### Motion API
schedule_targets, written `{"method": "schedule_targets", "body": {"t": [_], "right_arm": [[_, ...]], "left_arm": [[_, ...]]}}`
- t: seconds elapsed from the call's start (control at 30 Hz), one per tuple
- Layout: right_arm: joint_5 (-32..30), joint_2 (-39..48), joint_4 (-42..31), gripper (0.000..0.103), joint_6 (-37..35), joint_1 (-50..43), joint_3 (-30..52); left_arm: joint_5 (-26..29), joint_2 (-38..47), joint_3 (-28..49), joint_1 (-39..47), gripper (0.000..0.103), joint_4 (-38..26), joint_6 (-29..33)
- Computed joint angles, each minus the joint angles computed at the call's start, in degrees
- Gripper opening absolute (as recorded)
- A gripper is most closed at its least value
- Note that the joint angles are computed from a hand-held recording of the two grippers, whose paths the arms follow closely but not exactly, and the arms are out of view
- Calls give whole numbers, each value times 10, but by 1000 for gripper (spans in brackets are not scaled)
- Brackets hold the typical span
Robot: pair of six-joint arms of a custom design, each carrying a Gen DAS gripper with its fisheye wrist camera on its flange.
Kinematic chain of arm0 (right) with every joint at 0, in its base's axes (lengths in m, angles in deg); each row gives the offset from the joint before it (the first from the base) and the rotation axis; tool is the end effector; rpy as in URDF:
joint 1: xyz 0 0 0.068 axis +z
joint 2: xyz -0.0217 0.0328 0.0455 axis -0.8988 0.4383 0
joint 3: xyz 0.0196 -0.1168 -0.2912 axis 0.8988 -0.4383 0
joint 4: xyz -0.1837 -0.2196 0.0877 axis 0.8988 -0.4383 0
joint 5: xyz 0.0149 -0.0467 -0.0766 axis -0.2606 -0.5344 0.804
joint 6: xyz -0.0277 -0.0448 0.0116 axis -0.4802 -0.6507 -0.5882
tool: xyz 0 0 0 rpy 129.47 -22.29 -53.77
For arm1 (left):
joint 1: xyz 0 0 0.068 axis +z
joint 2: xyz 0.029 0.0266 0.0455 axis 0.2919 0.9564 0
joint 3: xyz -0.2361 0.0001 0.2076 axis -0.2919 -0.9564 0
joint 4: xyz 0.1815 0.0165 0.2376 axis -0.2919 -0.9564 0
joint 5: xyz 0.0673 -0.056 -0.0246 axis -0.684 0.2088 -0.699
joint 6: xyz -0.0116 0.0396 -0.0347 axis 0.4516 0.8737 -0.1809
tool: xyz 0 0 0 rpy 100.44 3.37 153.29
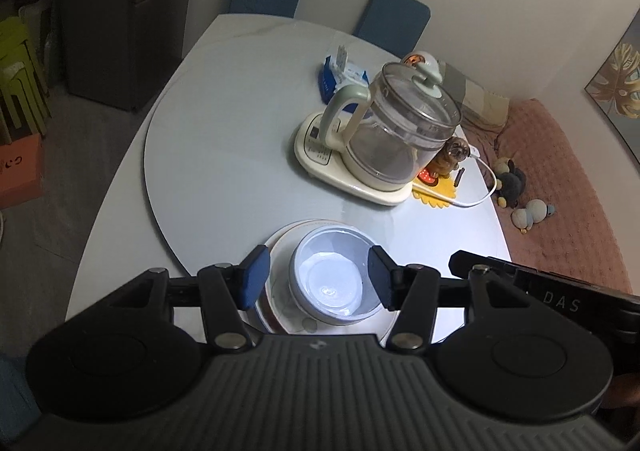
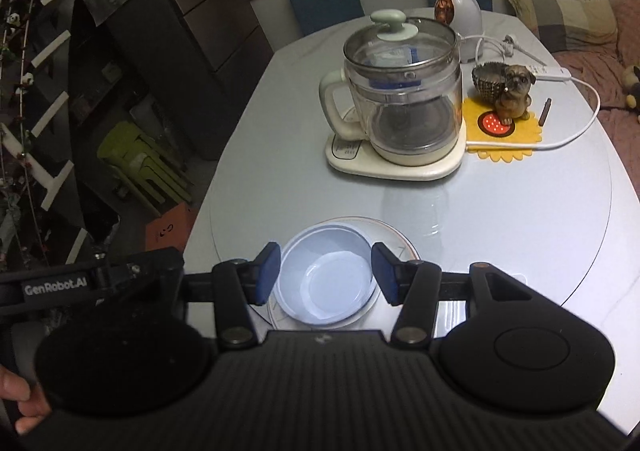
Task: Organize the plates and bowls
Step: 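Open both grippers and withdraw them from the bowl stack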
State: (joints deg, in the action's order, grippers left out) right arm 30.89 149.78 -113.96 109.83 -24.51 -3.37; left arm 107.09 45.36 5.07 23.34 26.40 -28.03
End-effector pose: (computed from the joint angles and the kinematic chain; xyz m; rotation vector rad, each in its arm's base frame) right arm 0.2495 0.1881 0.3782 0.4679 2.3403 0.2962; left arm 0.3443 0.0195 0.4023 0.3517 2.4521 -0.5734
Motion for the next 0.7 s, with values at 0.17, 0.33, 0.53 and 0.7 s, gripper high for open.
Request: {"method": "schedule_targets", "body": {"t": [0.17,0.33,0.53,0.7], "right_arm": [[70,-22,-43,53,28,62,18],[151,-37,-101,54,82,137,35],[227,-34,-181,54,172,221,59],[271,-18,-246,54,231,283,87]], "left_arm": [[31,-60,-15,35,62,-17,32],[72,-121,-26,82,64,-50,78],[121,-170,-34,150,74,-98,142],[167,-198,-47,215,90,-154,215]]}}
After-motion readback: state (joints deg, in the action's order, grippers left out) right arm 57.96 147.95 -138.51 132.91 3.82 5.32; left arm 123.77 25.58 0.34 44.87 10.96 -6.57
